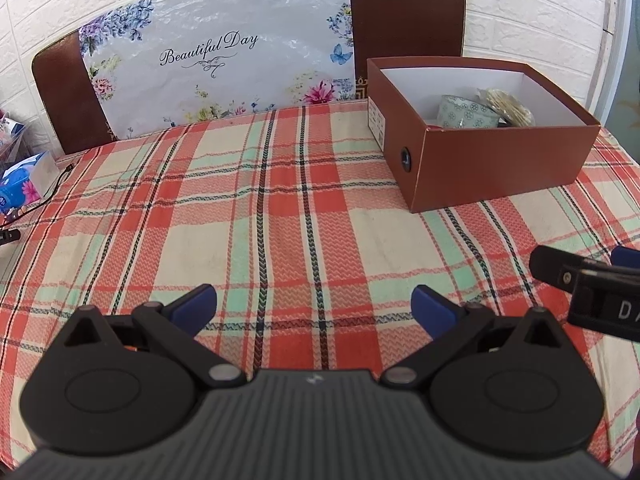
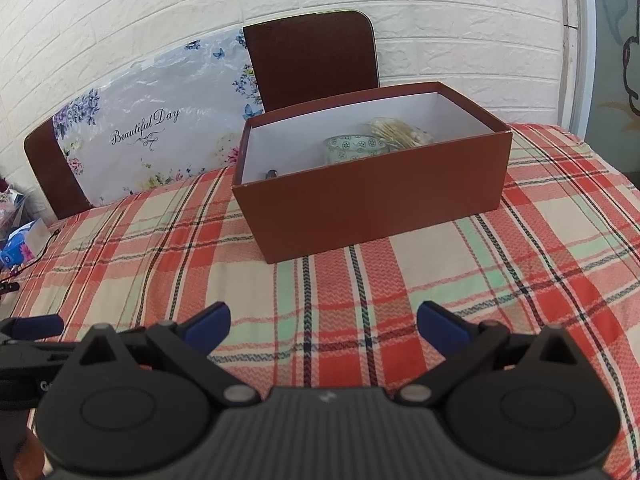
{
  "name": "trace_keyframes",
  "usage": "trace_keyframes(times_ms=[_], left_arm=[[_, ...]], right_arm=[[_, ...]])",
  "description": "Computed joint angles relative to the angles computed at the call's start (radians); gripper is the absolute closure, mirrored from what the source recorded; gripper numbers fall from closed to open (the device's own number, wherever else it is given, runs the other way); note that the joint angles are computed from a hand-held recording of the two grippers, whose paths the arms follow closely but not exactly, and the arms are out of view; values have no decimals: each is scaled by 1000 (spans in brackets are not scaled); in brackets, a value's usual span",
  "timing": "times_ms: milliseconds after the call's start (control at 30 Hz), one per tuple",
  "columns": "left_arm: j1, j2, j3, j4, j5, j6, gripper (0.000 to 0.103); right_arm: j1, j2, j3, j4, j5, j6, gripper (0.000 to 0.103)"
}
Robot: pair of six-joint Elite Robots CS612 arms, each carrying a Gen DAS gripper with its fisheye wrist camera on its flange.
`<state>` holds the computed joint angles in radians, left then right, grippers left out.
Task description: Organize objects
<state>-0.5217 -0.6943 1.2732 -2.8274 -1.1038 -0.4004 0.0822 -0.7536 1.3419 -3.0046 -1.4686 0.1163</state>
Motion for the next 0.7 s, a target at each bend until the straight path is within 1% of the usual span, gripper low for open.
trace_keyframes(times_ms=[200, 433, 700], left_arm=[[-1, 1, -1, 4, 0, -5, 0], [3, 1, 1, 3, -3, -6, 0], [4, 4, -1, 5, 15, -19, 0]], right_arm=[[-2, 1, 0, 3, 2, 9, 0], [-1, 4, -4, 10, 3, 0, 0], [0, 5, -5, 13, 1, -1, 0]])
